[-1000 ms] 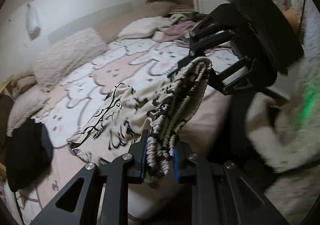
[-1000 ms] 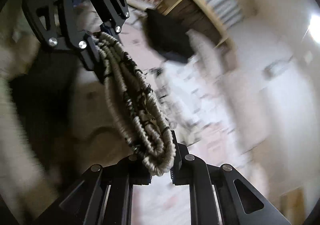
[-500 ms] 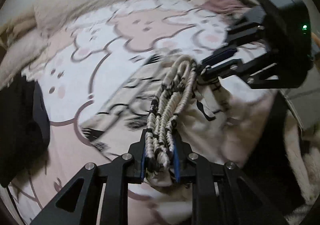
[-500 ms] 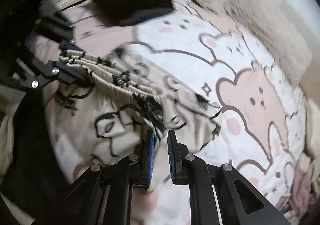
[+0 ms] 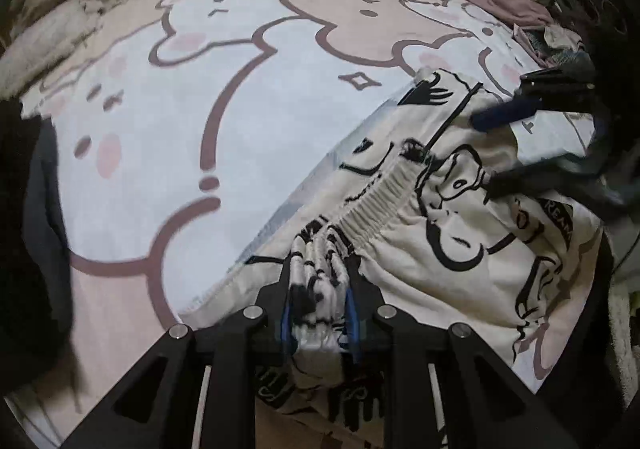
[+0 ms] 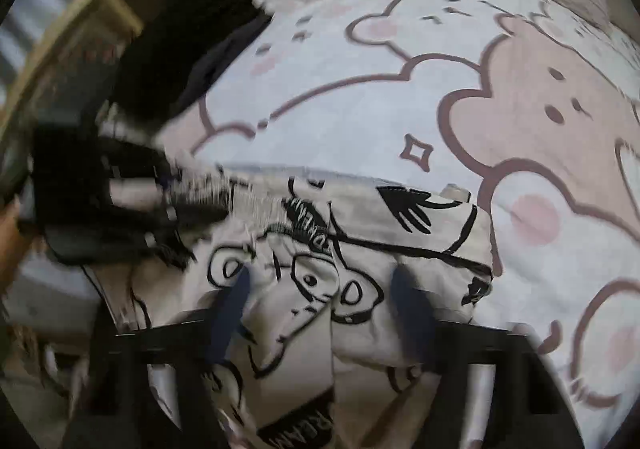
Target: Fold clothes
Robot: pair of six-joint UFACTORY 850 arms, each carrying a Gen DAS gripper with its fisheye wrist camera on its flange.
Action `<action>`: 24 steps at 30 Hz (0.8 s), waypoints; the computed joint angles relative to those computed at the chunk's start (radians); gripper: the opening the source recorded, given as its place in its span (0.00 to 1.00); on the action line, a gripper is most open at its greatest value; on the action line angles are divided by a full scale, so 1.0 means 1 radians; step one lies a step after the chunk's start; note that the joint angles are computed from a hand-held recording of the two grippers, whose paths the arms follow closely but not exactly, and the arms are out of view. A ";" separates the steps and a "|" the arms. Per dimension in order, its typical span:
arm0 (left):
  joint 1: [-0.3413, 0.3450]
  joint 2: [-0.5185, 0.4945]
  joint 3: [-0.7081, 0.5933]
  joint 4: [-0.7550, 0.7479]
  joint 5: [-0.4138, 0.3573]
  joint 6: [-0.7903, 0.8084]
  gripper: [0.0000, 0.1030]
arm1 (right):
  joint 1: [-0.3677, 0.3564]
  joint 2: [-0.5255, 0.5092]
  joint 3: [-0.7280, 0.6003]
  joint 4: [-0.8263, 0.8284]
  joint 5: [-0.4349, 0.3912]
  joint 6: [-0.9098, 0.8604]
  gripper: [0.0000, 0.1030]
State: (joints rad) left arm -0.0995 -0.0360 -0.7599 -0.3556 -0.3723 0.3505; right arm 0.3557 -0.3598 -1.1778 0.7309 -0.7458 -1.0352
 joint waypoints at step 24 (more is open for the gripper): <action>-0.019 0.050 0.054 -0.220 0.154 0.080 0.54 | -0.007 0.050 0.119 0.347 0.274 -0.117 0.64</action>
